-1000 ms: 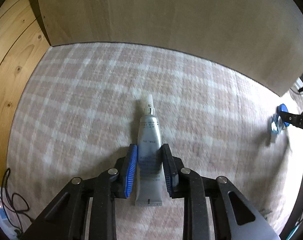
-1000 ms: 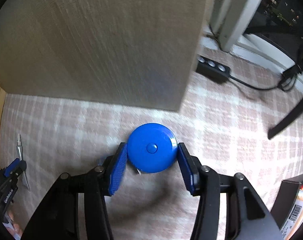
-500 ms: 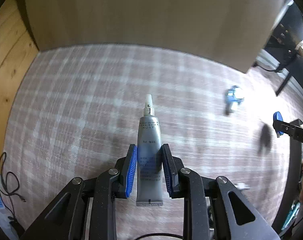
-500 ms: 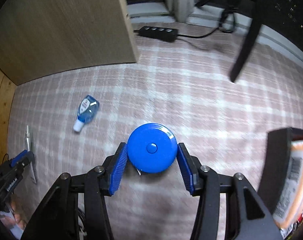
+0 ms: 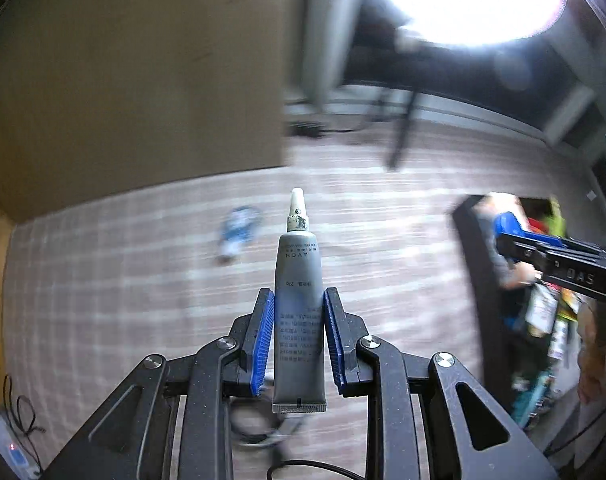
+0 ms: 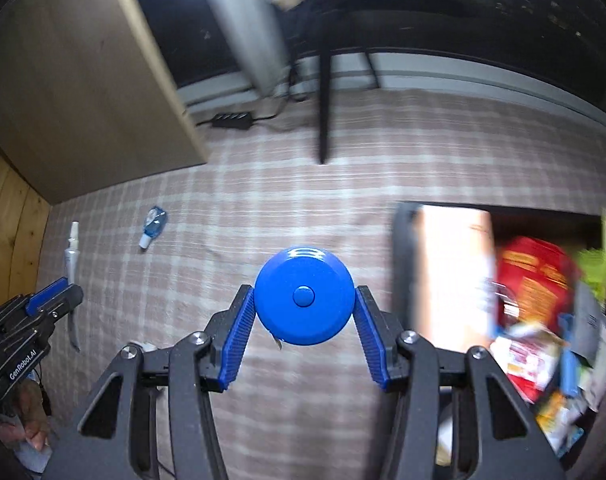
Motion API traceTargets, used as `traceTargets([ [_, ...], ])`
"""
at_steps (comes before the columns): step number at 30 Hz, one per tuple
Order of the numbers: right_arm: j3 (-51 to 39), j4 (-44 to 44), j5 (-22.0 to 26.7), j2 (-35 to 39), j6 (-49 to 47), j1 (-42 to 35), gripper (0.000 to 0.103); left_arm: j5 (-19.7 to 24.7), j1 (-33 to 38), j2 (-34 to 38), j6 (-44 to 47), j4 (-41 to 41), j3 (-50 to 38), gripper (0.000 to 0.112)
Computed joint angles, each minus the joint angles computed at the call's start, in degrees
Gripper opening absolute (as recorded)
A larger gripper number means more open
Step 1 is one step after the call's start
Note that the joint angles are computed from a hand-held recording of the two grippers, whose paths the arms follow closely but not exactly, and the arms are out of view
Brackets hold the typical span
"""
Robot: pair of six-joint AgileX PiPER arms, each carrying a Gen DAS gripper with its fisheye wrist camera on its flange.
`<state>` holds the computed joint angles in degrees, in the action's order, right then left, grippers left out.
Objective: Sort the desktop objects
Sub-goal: 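Carry the tube and tape measure in both tools over the black box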
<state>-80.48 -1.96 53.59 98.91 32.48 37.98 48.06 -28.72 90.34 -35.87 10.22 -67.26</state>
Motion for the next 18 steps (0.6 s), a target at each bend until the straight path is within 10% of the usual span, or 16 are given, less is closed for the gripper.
traceTargets([
  [18, 25.0, 6.6, 4.0, -28.4, -21.8, -34.8, 0.049, 16.6, -21.1, 23.1, 8.4, -8.2, -41.9, 0.024],
])
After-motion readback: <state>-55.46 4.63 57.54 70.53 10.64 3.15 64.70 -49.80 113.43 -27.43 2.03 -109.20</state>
